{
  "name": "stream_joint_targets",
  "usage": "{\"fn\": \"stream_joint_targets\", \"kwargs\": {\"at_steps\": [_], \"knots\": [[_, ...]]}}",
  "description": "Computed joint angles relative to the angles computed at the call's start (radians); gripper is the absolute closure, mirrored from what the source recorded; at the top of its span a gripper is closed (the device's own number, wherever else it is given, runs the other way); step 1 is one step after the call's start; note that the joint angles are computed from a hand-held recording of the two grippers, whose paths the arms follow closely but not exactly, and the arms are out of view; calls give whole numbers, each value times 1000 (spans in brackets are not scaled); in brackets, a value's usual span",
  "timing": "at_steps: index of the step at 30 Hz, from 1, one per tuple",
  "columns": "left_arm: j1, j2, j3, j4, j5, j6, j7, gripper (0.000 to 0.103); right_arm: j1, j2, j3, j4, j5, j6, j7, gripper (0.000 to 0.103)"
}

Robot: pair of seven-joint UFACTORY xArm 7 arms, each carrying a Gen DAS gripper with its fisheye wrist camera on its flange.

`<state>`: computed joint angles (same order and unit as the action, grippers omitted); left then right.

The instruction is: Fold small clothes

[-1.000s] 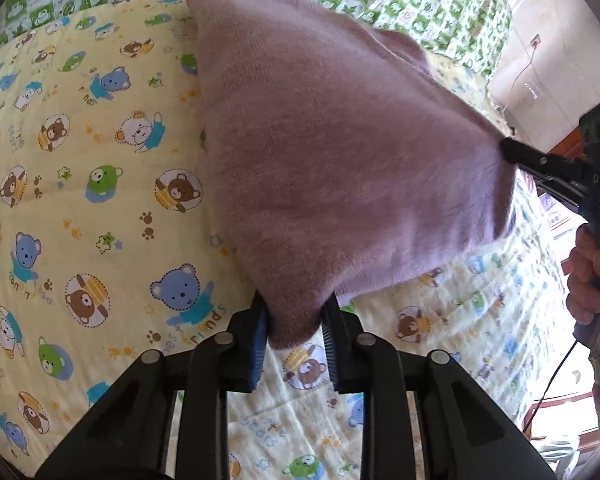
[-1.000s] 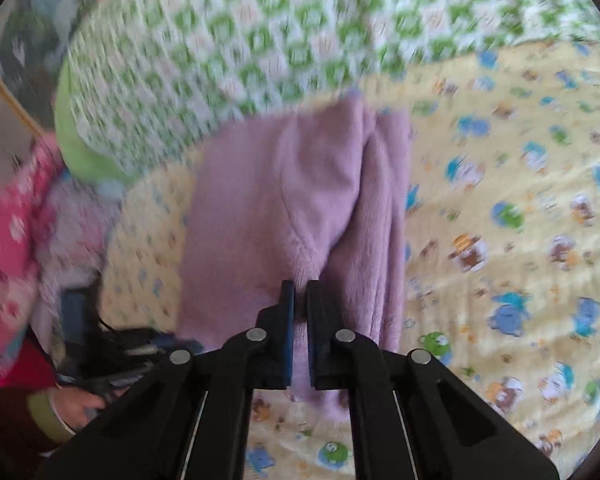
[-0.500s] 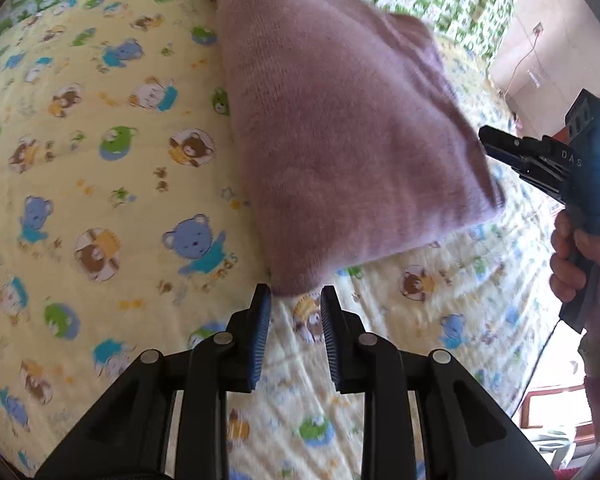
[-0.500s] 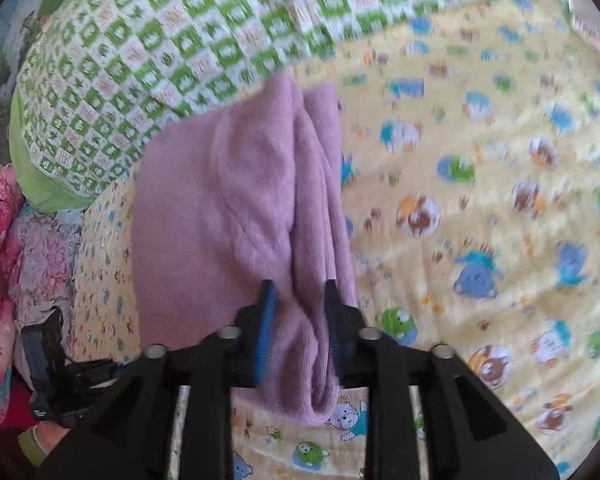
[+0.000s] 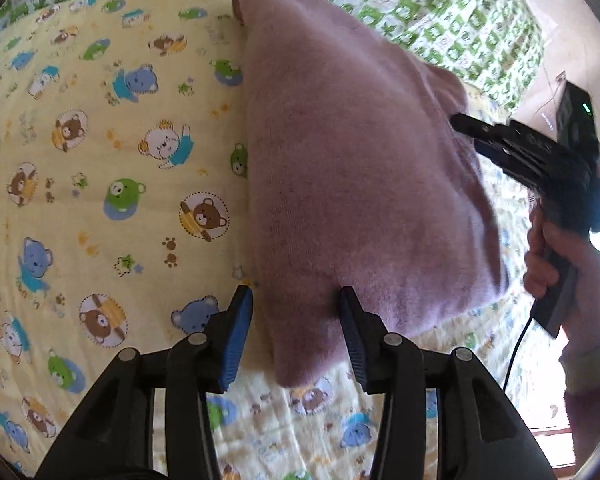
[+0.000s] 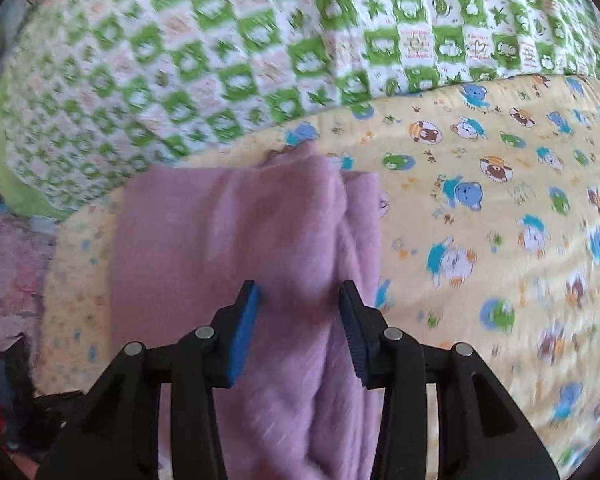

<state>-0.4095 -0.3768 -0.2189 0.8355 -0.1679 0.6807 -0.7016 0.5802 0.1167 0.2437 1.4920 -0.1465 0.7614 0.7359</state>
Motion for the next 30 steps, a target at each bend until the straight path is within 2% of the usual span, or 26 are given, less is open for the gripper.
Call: {"fn": "stream_joint_targets", "kwargs": {"at_steps": [4,9,11,15,16,19,23,28,30], "knots": [[-4,36,1,4,-8,-10,4,54,-6,60,-19,41,-13,19,-18,61],[-5,28,0,9,-8,-4,-5,54,-39,-11,-10,-36,111,-58,-62,60],[-5,6,6,-6,-21,-17,-13,51,-44,-58,-2,-80,147,-71,-78,57],[-14,-15,37,-35,-88,-64,-9,48,-43,-183,21,-229,212,-139,-96,27],[-16,-18,43,-38,-105,-75,-6,48,-42,-202,24,-257,228,-152,-97,24],[-28,-1,75,-30,-180,-133,25,43,-42,-212,24,-303,290,-168,-107,24],[-1,60,79,29,-177,-139,34,30,-42,-199,9,-345,418,-216,-158,24],[30,190,84,128,-189,-121,44,21,-50,-160,9,-315,455,-208,-201,24],[29,215,93,132,-250,-147,86,21,-54,-144,8,-304,480,-215,-229,24]]}}
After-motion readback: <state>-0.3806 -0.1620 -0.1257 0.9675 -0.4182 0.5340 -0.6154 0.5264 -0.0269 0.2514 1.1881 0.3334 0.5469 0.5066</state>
